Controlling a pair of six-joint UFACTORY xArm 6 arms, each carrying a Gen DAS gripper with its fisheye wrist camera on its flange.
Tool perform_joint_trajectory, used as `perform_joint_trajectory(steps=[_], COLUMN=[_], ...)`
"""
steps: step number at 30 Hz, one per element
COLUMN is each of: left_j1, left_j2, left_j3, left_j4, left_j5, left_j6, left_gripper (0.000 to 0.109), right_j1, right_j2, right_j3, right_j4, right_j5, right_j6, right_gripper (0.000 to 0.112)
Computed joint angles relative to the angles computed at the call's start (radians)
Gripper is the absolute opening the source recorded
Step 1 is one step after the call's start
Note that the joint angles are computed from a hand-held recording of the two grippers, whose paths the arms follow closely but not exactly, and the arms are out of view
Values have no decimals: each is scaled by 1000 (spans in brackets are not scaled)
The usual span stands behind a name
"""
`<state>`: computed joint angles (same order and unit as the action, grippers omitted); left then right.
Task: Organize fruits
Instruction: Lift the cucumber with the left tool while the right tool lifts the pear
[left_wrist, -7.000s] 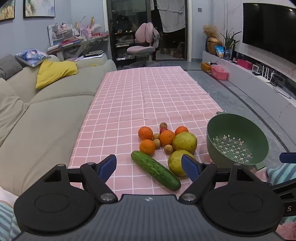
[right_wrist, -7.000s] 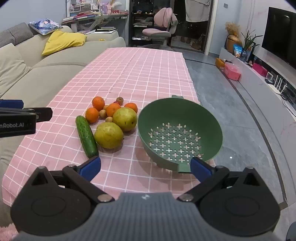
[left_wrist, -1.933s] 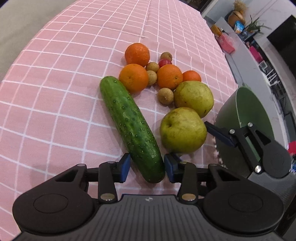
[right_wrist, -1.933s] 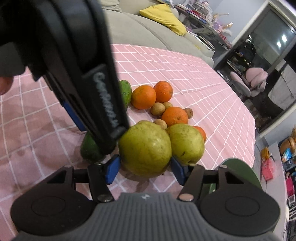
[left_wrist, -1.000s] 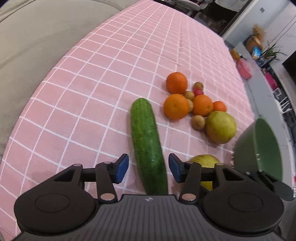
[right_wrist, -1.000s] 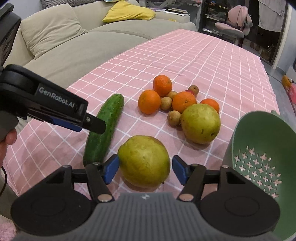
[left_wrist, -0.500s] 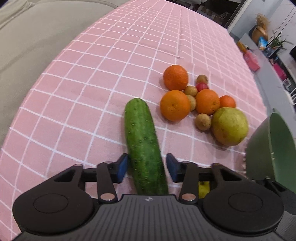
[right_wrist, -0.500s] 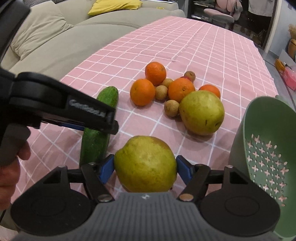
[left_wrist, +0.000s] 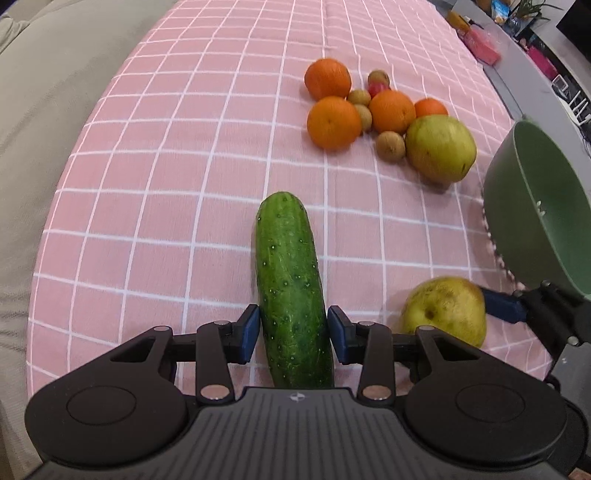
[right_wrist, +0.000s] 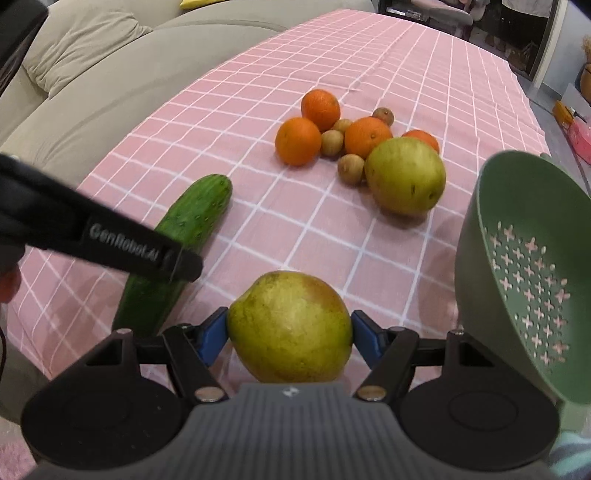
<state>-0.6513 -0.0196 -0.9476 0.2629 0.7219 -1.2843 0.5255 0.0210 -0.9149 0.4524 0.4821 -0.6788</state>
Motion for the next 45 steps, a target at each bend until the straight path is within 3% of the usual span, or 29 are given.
perform_joint_trajectory(steps=[11,29,34,39,45], left_j1=[19,17,1,-5,-34], left_j2=[-16,-27,-38,-85,-126], left_j3=[67,90,80,92,72], left_j4=[184,239,266,286,333], left_j5=[-98,-130,-102,-111,-56], left_j6=[-245,-312,-317,-353,-393], left_gripper=[47,42,42,42,42], right_j1=[17,15,5,0,-9], right_j2=[11,30,6,-30,-82], right_j3=[13,11,25,36,49], right_j4=[51,47,49,107,181], right_j5=[-68,-69,-63,-69,-70], right_j6=[-19,7,17,-37,-106], right_gripper=[69,67,67,67,67])
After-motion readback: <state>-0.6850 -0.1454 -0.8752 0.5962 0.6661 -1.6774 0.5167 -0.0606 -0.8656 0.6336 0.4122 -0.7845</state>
